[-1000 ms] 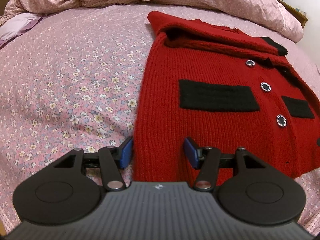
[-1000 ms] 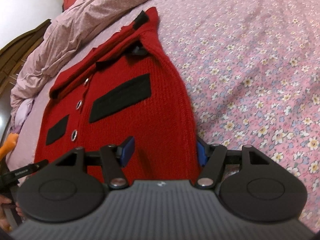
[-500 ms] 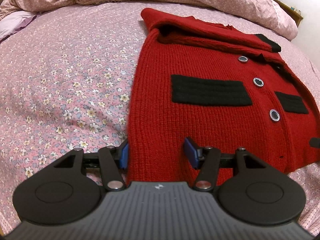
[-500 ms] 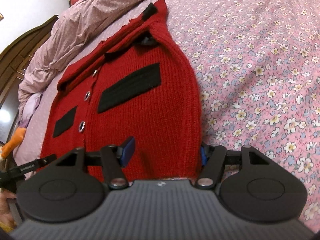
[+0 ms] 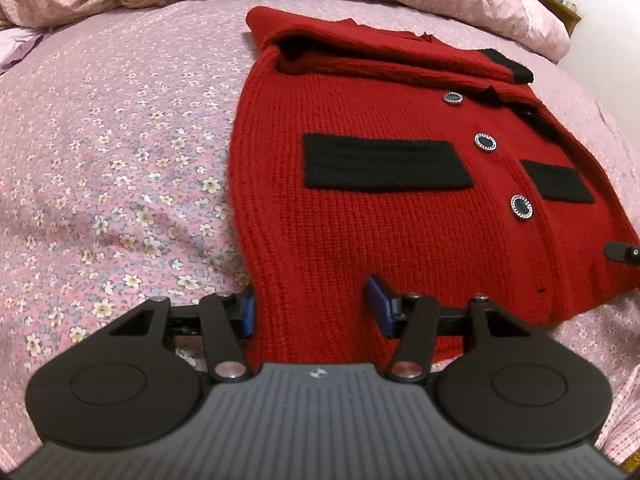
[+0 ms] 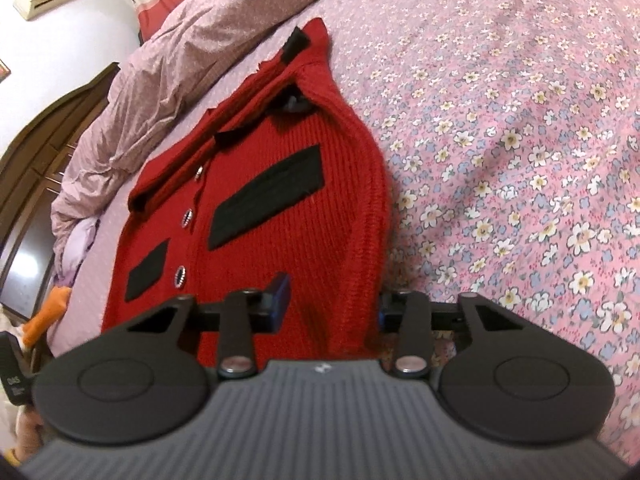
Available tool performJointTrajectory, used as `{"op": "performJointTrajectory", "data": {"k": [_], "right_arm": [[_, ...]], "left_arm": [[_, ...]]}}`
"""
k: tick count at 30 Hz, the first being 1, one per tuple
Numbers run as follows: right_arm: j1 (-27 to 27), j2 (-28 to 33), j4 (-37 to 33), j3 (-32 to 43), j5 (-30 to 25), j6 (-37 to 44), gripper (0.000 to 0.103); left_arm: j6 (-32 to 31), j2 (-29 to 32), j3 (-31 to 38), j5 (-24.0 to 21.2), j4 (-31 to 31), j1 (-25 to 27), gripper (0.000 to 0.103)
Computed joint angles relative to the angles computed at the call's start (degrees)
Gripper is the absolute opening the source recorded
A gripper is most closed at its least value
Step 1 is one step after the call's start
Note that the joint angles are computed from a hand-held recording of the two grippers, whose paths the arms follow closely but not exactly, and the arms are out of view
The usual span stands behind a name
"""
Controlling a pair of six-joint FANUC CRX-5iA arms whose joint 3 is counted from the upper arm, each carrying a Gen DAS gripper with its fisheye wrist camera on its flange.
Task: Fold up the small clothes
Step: 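Close both grippers on the red hem edge, then lift the hem with both grippers and fold it over toward the collar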
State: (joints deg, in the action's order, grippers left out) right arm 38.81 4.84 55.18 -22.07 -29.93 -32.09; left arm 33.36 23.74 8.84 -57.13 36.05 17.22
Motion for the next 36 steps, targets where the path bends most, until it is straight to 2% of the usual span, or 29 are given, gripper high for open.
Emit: {"op": "performJointTrajectory", "data": {"k": [3,5,8,10,16,21,25,27,30,36], "right_arm": [[-0.33,-0.38,3.11,-1.07,0.64,-2.63,0.022],[-0.64,-0.59,5.57,-1.74,1.13,-4.67,0.020],[-1.16,-0.97,9.21,-2.78,2.01,-7.35,0.017],[-1.78,-1.21,11.67,-3.35,3.15,-9.15,0.016],[-5.02,-2.28,23.60,-5.60,7.73,-19.18,0.015],[-9.98,-2.91,38.01,-6.85,12.91,-33.46,0.014],[-12.86,-3.07,44.77,-5.85,15.13,-37.73,0.014],[-15.40,-3.03,51.75,-4.94,17.12,-42.58,0.014],[-17.81,-2.45,57.56,-2.94,18.59,-46.05,0.014],[-24.11,-0.79,73.80,2.74,23.85,-57.46,0.013]], "left_arm": [[0.85,-0.15,-0.27,0.74,0.22,0.10,0.042],[1.16,-0.18,-0.36,0.54,0.89,0.41,0.028],[1.00,-0.28,-0.48,0.12,2.03,0.78,0.017],[1.29,-0.15,-0.16,-0.62,2.58,1.04,0.014],[0.96,-0.01,-0.30,-2.86,7.53,1.75,0.012],[0.76,0.31,0.14,-4.61,12.17,1.64,0.012],[1.77,1.33,2.26,-6.01,16.31,1.34,0.012],[2.79,2.24,4.10,-6.38,18.34,1.02,0.012],[5.59,3.45,6.91,-6.23,20.03,0.54,0.012],[12.03,6.10,14.13,-3.84,18.46,-1.24,0.012]]}}
